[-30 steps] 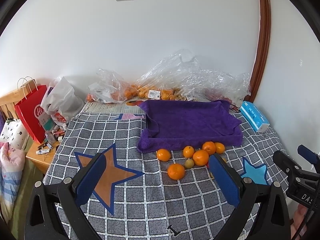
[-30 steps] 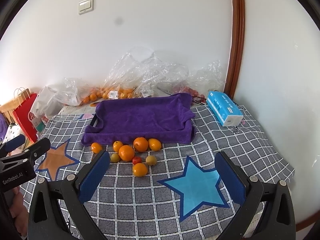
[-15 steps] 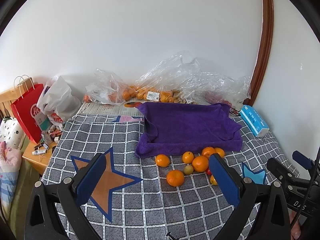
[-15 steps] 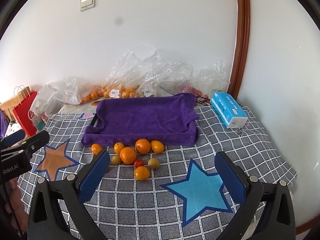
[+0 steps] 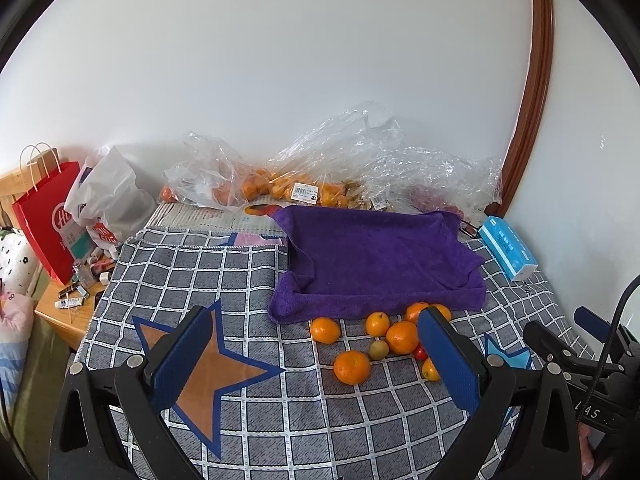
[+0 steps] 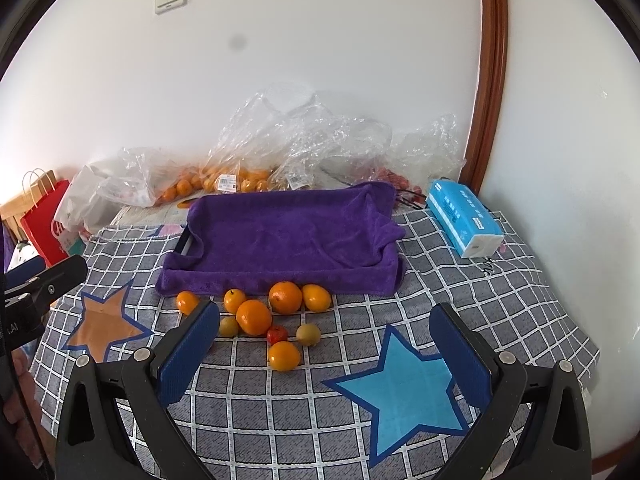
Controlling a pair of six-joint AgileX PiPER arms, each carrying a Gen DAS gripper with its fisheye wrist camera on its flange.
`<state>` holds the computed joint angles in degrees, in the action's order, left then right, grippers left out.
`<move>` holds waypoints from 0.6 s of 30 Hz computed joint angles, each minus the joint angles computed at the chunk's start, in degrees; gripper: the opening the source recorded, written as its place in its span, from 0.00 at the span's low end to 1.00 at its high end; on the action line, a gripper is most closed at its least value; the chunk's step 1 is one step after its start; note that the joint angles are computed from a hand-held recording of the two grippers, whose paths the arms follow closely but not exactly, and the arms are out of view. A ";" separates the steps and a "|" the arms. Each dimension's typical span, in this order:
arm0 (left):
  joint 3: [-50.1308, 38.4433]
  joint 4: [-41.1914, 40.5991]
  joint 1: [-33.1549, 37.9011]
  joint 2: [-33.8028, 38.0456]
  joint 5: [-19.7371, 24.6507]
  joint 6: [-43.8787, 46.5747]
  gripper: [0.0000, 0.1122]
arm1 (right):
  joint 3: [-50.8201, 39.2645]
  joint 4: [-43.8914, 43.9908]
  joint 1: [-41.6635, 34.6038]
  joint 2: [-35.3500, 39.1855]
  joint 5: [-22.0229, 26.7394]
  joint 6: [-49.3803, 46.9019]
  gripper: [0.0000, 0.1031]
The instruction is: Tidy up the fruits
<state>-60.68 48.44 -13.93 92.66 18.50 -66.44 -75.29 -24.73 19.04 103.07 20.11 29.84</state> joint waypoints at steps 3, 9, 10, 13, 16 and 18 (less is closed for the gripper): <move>-0.86 2.18 -0.32 1.22 1.21 -2.01 0.91 | -0.73 2.00 -0.52 1.09 -0.39 -1.75 1.00; -1.85 4.36 -0.80 2.79 1.63 -3.61 0.91 | -1.45 6.56 -1.77 2.41 -1.46 -5.93 1.00; -1.89 4.84 -0.76 2.98 1.54 -4.07 0.91 | -1.56 6.60 -1.76 2.54 -1.47 -5.98 1.00; -2.24 4.46 -0.01 3.83 0.39 -3.67 0.91 | -2.04 5.88 -1.68 3.02 -1.39 -5.35 1.00; -1.70 9.19 0.25 4.90 0.01 -8.35 0.91 | -1.79 5.08 -1.69 3.65 -3.02 -5.06 1.00; -1.18 11.31 0.74 5.90 -0.05 -10.60 0.91 | -1.14 1.81 -1.59 4.35 -5.44 -1.97 1.00</move>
<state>-61.86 59.75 -13.20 98.56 18.45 -77.04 -76.43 -22.92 17.45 107.42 14.67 27.87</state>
